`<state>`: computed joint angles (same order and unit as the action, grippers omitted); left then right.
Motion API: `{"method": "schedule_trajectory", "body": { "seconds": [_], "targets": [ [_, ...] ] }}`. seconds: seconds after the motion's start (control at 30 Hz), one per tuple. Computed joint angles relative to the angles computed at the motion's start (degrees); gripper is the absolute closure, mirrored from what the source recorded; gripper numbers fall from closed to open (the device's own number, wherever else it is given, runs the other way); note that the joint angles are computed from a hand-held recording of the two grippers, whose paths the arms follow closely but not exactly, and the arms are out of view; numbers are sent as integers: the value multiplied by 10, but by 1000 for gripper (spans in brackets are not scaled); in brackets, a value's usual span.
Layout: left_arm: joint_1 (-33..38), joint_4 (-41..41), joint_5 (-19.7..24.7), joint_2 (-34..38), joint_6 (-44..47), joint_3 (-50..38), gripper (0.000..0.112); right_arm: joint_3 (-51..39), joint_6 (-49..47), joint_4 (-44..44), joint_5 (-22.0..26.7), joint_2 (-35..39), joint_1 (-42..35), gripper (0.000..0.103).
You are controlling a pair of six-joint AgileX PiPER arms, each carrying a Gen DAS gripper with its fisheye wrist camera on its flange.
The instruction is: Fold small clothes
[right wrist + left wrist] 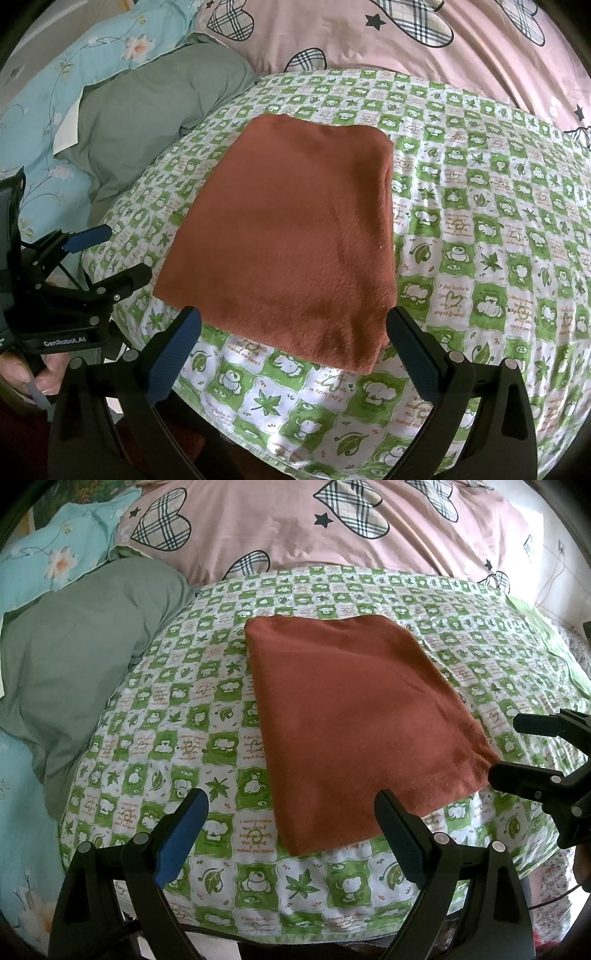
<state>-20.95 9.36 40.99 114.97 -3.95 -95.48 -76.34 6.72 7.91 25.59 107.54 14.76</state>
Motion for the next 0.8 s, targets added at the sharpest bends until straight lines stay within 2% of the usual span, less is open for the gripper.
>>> {"method": "schedule_trajectory", "body": {
  "seconds": [0.47,0.8],
  "targets": [
    [11,-8,5,17,18,-22,20,-10,-22,15,7,5,-10,3],
    [11,-3,9,35,21,-45,20,-59,-35,27,20,38,-15,3]
  ]
}}
